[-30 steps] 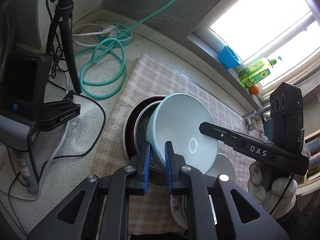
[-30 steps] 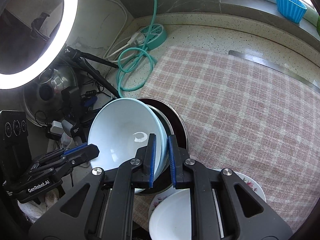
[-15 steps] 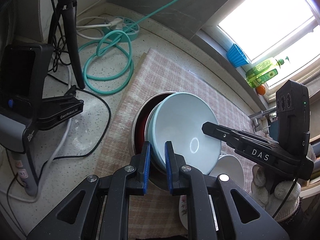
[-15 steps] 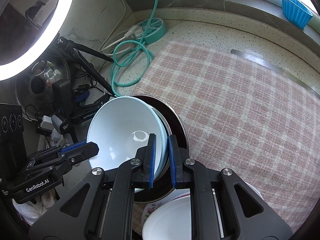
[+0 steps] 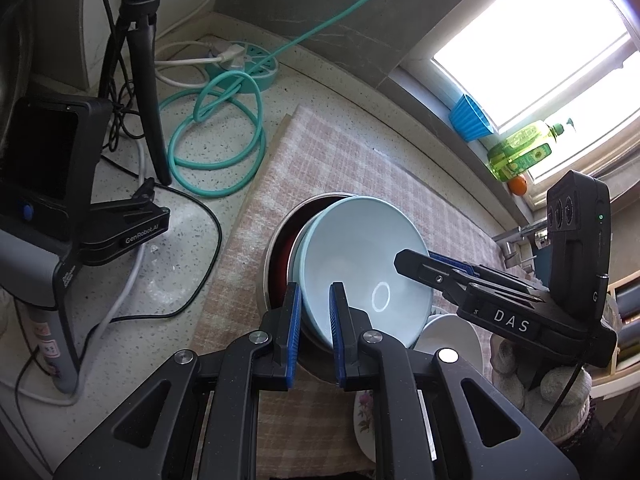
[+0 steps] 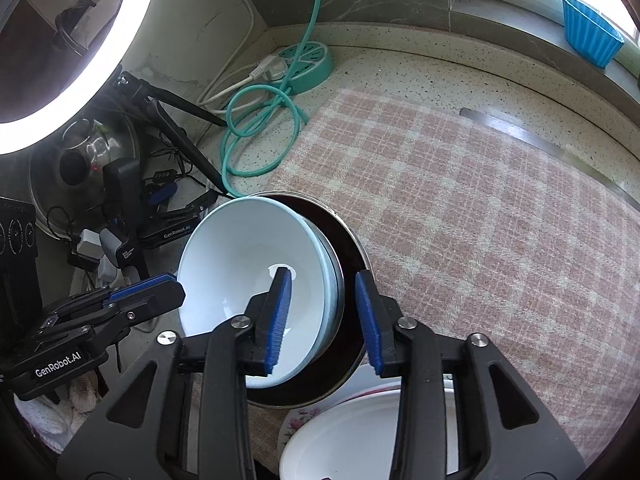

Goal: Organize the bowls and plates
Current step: 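Open the right gripper and regrip the large steel bowl rim, then lift the nested bowl stack and lower it onto the white plate stack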

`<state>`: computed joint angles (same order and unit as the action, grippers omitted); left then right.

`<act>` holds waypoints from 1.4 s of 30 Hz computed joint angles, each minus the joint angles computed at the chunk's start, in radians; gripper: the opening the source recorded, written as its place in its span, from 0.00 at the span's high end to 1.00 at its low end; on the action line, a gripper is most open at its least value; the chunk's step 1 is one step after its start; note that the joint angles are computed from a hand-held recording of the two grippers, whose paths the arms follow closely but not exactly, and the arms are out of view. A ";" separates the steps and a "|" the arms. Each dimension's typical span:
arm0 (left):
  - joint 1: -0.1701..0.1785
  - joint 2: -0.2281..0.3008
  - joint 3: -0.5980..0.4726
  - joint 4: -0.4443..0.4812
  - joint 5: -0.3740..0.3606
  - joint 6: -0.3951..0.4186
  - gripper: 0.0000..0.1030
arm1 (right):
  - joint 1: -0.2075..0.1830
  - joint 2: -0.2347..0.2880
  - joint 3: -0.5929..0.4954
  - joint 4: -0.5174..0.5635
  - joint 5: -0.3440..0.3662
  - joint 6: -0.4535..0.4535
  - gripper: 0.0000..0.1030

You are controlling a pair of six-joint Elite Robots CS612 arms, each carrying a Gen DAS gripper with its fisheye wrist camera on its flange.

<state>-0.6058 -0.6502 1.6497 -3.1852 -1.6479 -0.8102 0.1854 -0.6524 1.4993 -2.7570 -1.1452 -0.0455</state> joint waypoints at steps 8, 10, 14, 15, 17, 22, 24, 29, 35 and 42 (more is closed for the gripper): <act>0.003 -0.010 0.021 -0.022 0.008 -0.017 0.88 | -0.021 -0.012 0.027 -0.056 0.030 0.033 0.55; 0.004 -0.014 0.027 -0.027 0.011 -0.023 0.88 | -0.028 -0.014 0.033 -0.067 0.042 0.047 0.55; 0.007 -0.019 0.040 -0.046 0.020 -0.038 0.88 | -0.042 -0.018 0.047 -0.089 0.062 0.080 0.55; 0.008 -0.020 0.044 -0.051 0.023 -0.044 0.88 | -0.045 -0.018 0.049 -0.091 0.068 0.087 0.55; 0.010 -0.020 0.049 -0.059 0.027 -0.054 0.88 | -0.051 -0.019 0.055 -0.091 0.075 0.094 0.55; 0.014 -0.010 0.045 -0.050 0.007 -0.067 0.88 | -0.062 -0.013 0.057 -0.064 0.090 0.109 0.55; 0.013 -0.007 0.041 -0.042 -0.001 -0.065 0.88 | -0.064 -0.008 0.057 -0.053 0.094 0.115 0.55; 0.014 0.002 0.028 -0.023 -0.016 -0.064 0.88 | -0.065 0.001 0.053 -0.019 0.113 0.119 0.65; 0.015 0.011 0.016 0.005 -0.026 -0.054 0.88 | -0.057 0.002 0.048 0.009 0.103 0.098 0.75; 0.016 0.020 0.005 0.019 -0.030 -0.048 0.88 | -0.045 0.008 0.033 0.037 0.092 0.086 0.84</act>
<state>-0.5901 -0.6304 1.6552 -3.1664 -1.6776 -0.8579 0.1401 -0.6449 1.5325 -2.7205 -1.0534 0.0403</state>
